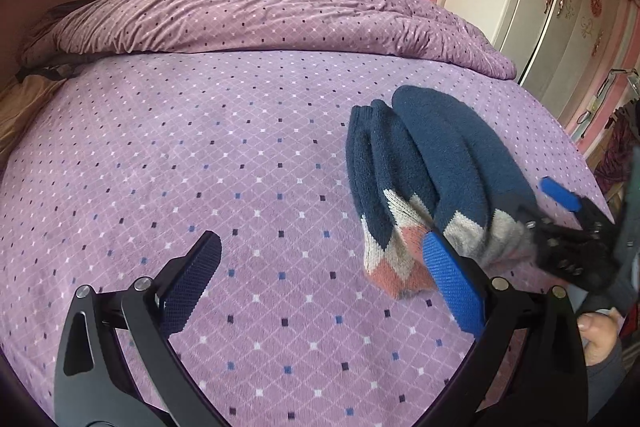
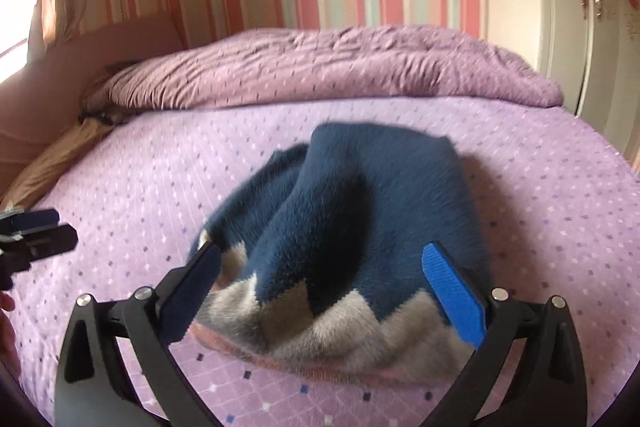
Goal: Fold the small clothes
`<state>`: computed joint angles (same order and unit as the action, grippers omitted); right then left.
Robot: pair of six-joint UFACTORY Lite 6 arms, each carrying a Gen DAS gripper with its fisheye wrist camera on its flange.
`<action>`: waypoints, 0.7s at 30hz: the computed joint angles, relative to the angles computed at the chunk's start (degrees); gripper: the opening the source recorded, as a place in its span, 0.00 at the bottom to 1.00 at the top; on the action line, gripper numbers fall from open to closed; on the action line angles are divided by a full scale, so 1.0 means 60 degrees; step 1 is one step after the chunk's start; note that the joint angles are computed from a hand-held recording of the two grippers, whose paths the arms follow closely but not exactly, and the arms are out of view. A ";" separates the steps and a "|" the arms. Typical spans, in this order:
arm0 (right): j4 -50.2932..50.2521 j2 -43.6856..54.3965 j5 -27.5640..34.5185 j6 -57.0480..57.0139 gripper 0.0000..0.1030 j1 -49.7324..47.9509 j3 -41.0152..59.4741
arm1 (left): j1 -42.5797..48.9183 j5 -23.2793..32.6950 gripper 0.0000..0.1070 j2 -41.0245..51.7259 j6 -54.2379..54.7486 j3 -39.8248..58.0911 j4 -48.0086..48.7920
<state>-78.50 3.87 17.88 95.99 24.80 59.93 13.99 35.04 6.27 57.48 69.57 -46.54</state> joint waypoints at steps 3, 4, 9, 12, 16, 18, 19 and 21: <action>0.0061 -0.1211 0.1299 0.0490 0.98 0.0742 -0.0921 | 0.0517 0.0208 0.93 -0.0813 0.0395 -0.0762 -0.0143; 0.0065 -0.1569 0.1621 0.0758 0.98 0.0971 -0.1267 | 0.0716 0.0317 0.93 -0.1092 0.0570 -0.1038 -0.0187; 0.0967 -0.3420 0.2734 0.1224 0.98 0.2299 -0.3100 | 0.2172 0.1112 0.93 -0.2784 0.1381 -0.2745 -0.0152; 0.1507 -0.4240 0.3797 0.1596 0.98 0.3563 -0.3815 | 0.3323 0.1800 0.93 -0.3571 0.1922 -0.3583 -0.0065; 0.2302 -0.4712 0.5477 0.1839 0.98 0.5499 -0.4113 | 0.4612 0.2477 0.93 -0.4166 0.2546 -0.4316 0.0143; 0.2589 -0.4896 0.6143 0.2071 0.98 0.6355 -0.4167 | 0.5171 0.2720 0.93 -0.4410 0.2820 -0.4591 0.0290; 0.2728 -0.4905 0.6418 0.2158 0.98 0.6715 -0.4146 | 0.5520 0.2882 0.93 -0.4604 0.3063 -0.4756 0.0317; 0.2984 -0.4945 0.7016 0.2398 0.98 0.7418 -0.4087 | 0.6058 0.3188 0.93 -0.4941 0.3404 -0.4939 0.0334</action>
